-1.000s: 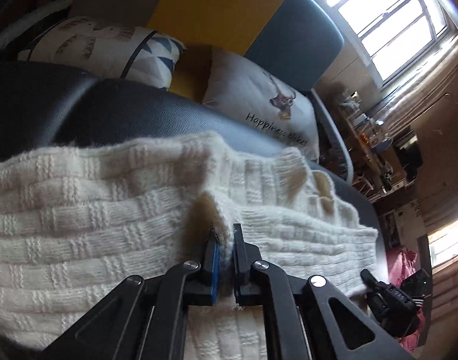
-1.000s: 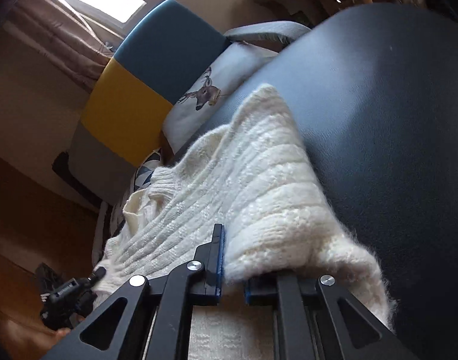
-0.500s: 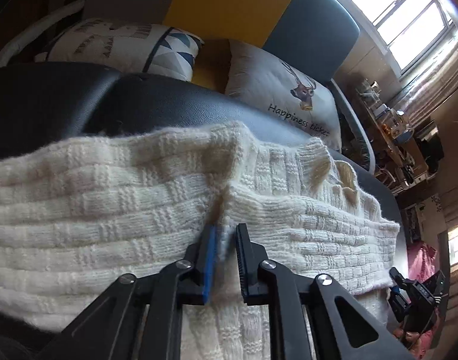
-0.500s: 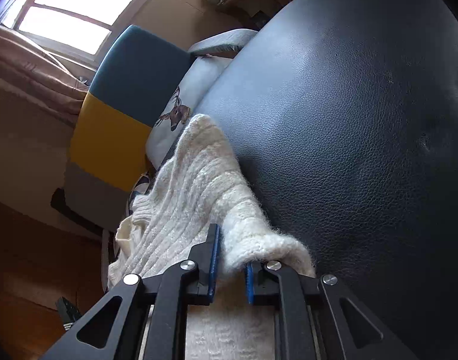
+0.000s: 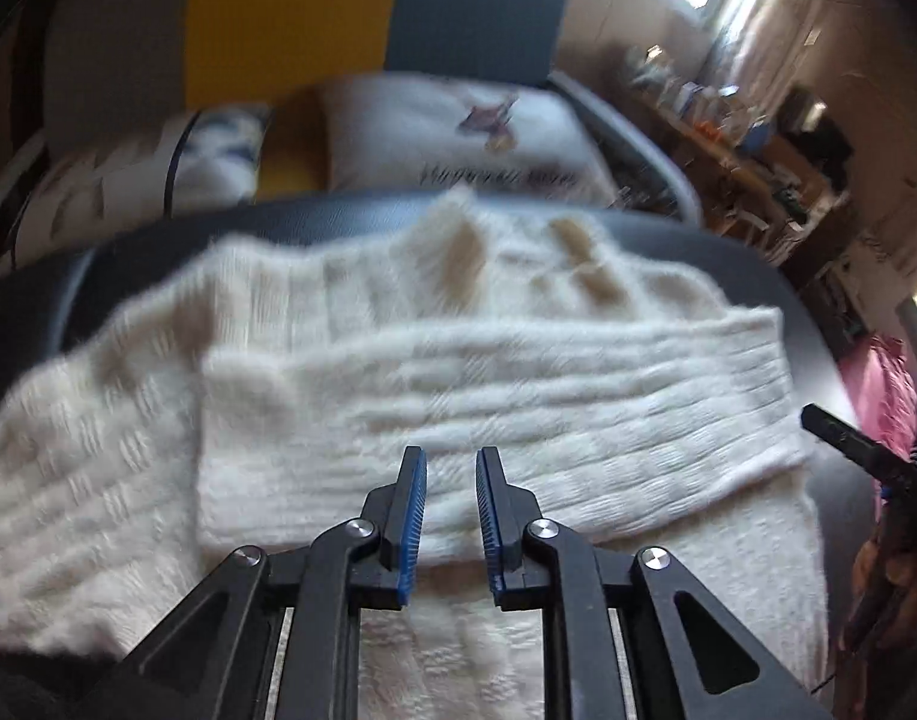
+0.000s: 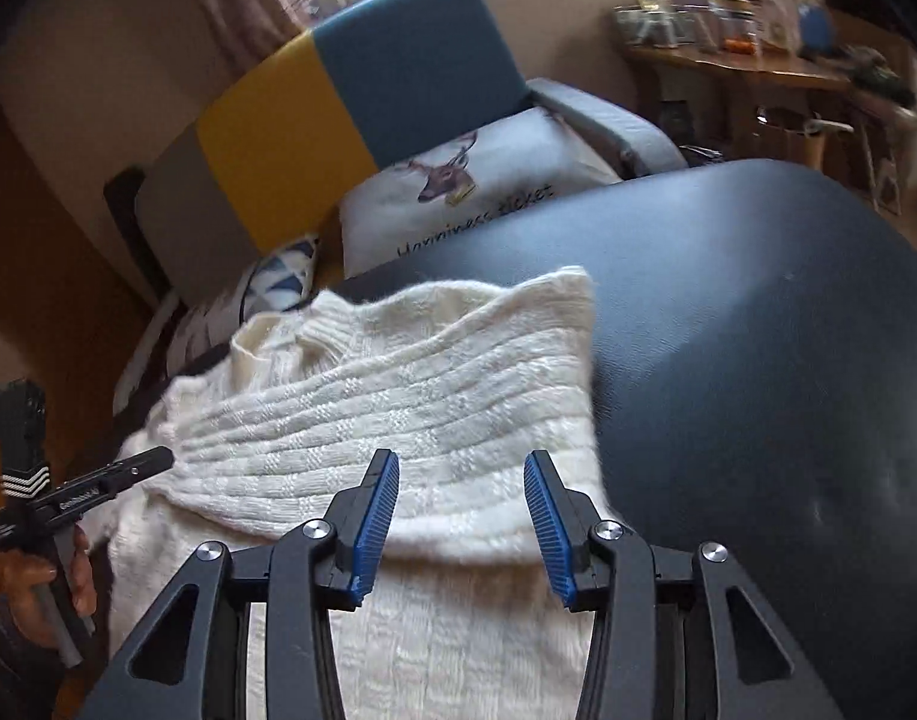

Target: Fold clothes

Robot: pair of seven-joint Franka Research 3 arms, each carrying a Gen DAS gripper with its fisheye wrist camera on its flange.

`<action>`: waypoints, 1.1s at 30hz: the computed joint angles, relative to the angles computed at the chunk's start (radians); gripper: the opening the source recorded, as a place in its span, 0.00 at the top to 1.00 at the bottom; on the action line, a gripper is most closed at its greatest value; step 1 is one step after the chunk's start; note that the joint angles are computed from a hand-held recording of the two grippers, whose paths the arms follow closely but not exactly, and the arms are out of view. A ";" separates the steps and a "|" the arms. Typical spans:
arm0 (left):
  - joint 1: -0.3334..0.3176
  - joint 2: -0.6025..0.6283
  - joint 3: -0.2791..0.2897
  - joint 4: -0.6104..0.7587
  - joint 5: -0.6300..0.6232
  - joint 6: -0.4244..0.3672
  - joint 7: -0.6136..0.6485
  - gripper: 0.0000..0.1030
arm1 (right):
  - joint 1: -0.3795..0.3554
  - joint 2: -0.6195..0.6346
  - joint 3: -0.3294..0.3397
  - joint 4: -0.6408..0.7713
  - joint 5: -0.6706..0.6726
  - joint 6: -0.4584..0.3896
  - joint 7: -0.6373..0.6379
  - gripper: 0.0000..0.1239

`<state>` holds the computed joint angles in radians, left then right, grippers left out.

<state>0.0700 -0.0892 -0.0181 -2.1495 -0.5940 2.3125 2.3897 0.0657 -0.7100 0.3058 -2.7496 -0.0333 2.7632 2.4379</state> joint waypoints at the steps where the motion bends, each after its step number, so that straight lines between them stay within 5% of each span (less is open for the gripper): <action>1: 0.003 0.002 0.006 -0.011 -0.020 0.011 0.020 0.86 | -0.001 0.026 -0.003 0.017 -0.006 -0.034 -0.015 0.63; 4: 0.011 -0.011 0.015 -0.025 -0.048 0.004 0.054 0.87 | -0.005 0.062 0.002 0.026 -0.053 -0.108 -0.041 0.70; 7: 0.002 -0.032 0.005 -0.012 -0.022 -0.010 0.035 0.88 | 0.001 0.024 -0.002 -0.026 -0.065 -0.036 -0.018 0.68; 10: -0.035 -0.019 0.019 0.086 -0.158 -0.211 0.171 0.81 | 0.035 -0.002 -0.044 -0.081 -0.021 0.061 -0.033 0.67; 13: -0.074 0.020 -0.029 0.194 -0.158 -0.348 0.271 0.73 | 0.084 -0.015 -0.093 -0.127 0.048 0.159 -0.084 0.58; 15: -0.102 0.100 -0.073 0.313 -0.097 -0.453 0.278 0.73 | 0.119 -0.004 -0.125 -0.136 0.088 0.203 -0.131 0.53; 18: -0.141 0.184 -0.137 0.412 0.006 -0.452 0.275 0.73 | 0.168 0.020 -0.166 -0.138 0.128 0.241 -0.216 0.49; 24: -0.175 0.362 -0.221 0.637 0.138 -0.583 0.277 0.73 | 0.273 0.026 -0.274 -0.162 0.204 0.289 -0.399 0.48; 26: -0.194 0.388 -0.242 0.660 0.183 -0.569 0.299 0.73 | 0.304 0.019 -0.305 -0.176 0.234 0.310 -0.445 0.48; 33: -0.246 0.579 -0.272 0.903 0.331 -0.756 0.244 0.73 | 0.338 0.011 -0.314 -0.197 0.330 0.364 -0.526 0.48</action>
